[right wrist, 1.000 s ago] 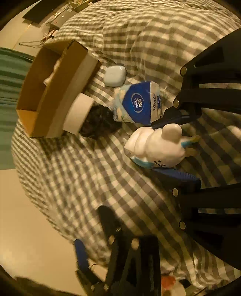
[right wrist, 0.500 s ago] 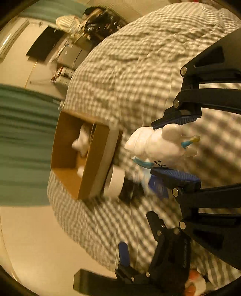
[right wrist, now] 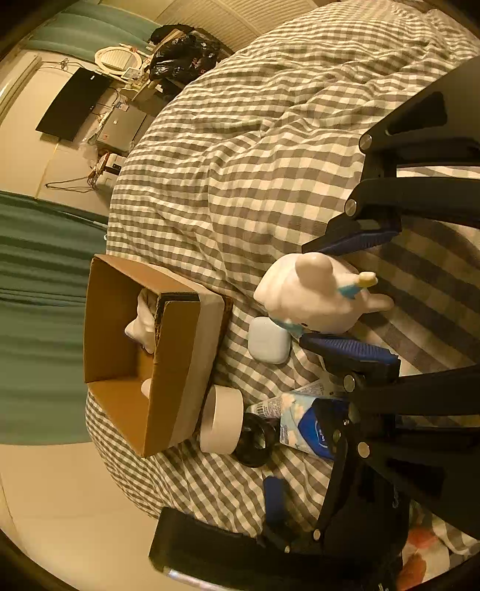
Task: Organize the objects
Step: 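Grasp the blue-and-white tissue pack with the left tool while the right tool holds the toy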
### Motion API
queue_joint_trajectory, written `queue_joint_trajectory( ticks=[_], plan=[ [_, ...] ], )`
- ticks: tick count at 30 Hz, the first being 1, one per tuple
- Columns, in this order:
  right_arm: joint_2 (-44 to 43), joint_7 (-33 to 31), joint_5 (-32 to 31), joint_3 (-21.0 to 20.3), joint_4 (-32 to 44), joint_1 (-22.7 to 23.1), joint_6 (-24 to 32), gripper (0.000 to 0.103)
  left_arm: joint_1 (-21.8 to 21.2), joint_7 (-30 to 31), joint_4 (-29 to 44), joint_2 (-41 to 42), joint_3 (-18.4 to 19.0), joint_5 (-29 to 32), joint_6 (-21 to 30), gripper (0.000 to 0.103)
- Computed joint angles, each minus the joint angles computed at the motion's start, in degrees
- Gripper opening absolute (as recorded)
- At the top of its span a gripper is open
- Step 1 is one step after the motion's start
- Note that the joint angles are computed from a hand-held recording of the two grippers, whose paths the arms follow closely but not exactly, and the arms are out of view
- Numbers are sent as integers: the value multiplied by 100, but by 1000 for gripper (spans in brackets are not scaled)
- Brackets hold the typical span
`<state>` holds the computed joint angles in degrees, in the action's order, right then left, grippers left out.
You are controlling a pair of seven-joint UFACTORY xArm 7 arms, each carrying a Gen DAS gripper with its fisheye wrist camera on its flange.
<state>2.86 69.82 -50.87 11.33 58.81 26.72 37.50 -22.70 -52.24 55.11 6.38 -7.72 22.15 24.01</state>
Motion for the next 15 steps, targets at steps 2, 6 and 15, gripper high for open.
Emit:
queue_joint_trajectory(
  ticks=[2, 6, 15],
  plan=[
    [-28, 16, -37, -16, -57, -20, -106, 41, 84, 416, -51, 90, -91, -458, -234, 103],
    [-96, 33, -4, -16, -132, -64, -225, 41, 188, 1231, -200, 88, -248, -1313, -593, 79],
    [-310, 95, 21, 166, -163, 2, 185, 41, -99, 1174, -405, -305, -113, -660, -586, 20]
  ],
)
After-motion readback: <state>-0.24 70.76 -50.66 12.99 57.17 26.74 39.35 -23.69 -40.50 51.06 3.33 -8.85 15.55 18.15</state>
